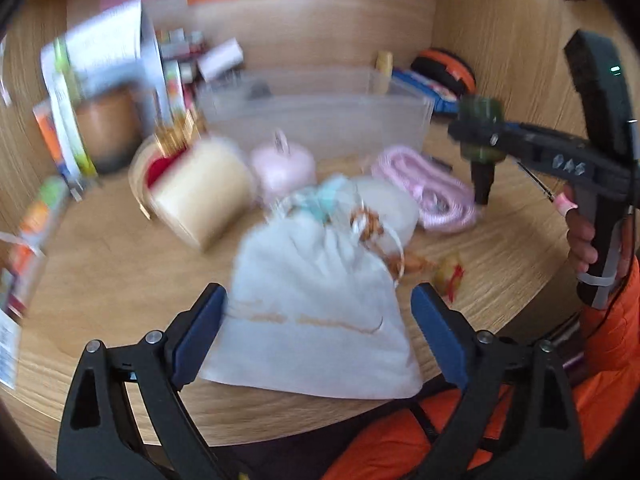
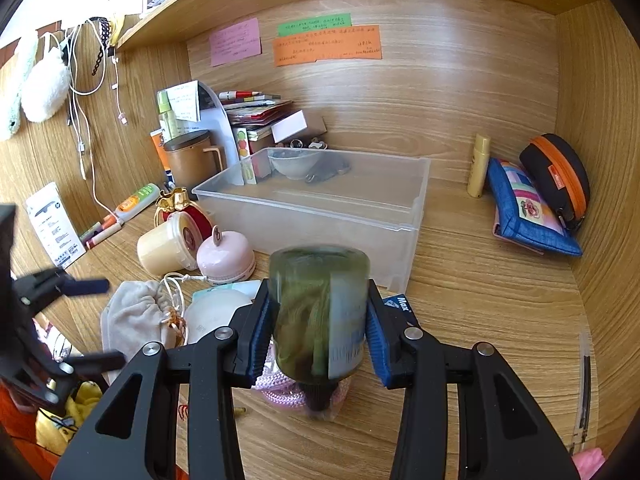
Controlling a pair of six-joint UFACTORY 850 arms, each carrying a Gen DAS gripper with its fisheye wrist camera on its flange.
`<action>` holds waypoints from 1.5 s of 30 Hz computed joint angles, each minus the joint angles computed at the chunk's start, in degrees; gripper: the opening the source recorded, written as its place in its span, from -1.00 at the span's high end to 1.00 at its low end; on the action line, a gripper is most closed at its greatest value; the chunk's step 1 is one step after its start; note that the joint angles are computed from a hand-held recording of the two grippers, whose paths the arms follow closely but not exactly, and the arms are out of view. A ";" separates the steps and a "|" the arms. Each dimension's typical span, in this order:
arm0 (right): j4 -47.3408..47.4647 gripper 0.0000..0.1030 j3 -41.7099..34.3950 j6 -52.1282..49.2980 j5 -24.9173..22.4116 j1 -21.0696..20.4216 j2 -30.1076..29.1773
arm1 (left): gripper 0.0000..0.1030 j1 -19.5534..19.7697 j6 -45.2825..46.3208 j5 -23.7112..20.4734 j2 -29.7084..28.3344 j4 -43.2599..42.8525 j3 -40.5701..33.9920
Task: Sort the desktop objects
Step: 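Carry the white pouch and green bottle over the clear plastic bin with both grippers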
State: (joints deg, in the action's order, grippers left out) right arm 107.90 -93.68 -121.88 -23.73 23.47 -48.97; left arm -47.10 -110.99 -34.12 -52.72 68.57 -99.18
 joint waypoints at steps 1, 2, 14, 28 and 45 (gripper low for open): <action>-0.27 0.26 -0.09 -0.01 0.04 0.01 -0.08 | -0.83 0.15 -0.16 0.24 -0.77 -0.64 -0.63; -0.41 0.26 -0.18 -0.13 0.13 0.03 -0.16 | -0.83 0.14 0.60 -0.49 -1.49 -1.49 -1.46; 4.25 0.26 0.98 -5.42 -0.94 -0.64 1.36 | -0.53 -0.12 -0.60 -10.17 -3.68 -2.54 -4.00; 2.58 0.26 -5.45 -4.63 0.52 0.57 -0.36 | -0.39 1.29 -5.81 -10.53 2.62 8.53 0.35; -21.34 0.26 -24.94 22.25 3.58 0.91 -10.28 | -0.39 7.26 12.58 -3.19 -0.74 2.29 -10.66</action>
